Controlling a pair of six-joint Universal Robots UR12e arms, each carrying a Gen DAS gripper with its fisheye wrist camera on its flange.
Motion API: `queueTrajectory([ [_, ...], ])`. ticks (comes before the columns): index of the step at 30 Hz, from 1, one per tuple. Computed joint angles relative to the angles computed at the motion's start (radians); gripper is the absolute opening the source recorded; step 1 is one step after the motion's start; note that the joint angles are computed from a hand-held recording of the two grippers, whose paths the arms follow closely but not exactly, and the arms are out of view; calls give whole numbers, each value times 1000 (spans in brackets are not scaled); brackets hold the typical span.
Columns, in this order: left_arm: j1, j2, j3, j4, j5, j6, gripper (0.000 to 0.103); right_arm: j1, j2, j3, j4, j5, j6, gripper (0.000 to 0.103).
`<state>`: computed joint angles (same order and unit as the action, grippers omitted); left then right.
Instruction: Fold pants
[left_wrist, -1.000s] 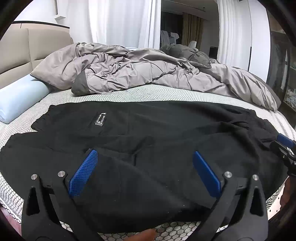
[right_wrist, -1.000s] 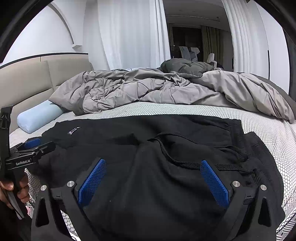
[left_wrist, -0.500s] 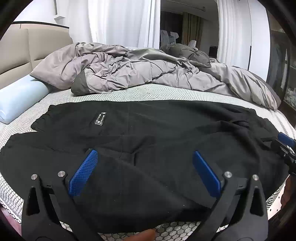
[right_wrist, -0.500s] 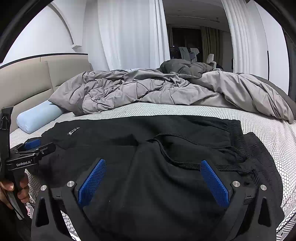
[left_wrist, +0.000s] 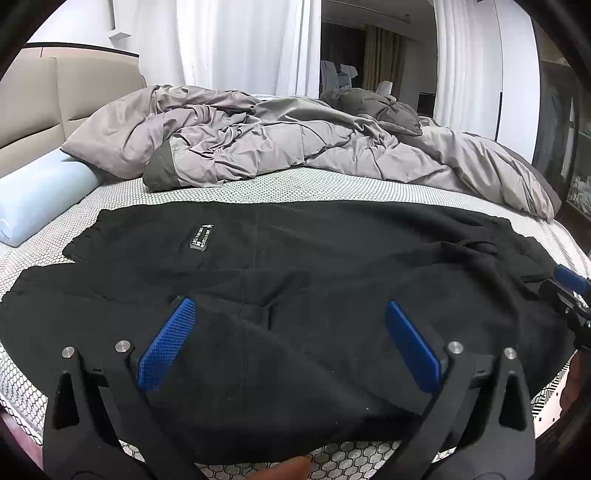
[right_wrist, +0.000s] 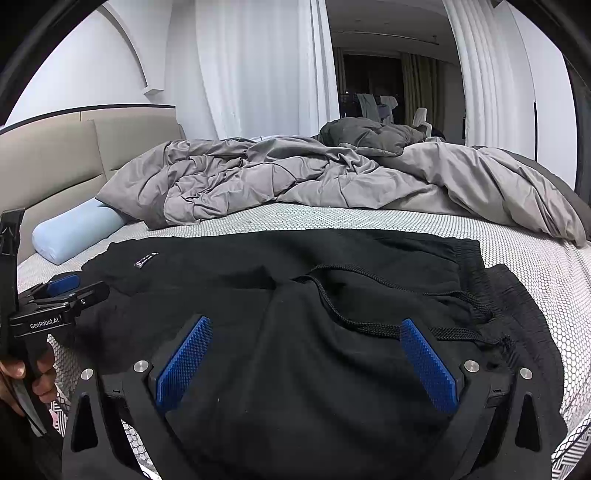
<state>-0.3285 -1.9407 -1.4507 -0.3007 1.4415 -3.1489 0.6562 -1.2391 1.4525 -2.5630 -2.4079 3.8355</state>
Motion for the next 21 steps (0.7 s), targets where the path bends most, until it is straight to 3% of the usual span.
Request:
queueTrajectory([
  [21,0,0,-1,3,0,1,102,-1,-4,4,2,-2,4,103],
])
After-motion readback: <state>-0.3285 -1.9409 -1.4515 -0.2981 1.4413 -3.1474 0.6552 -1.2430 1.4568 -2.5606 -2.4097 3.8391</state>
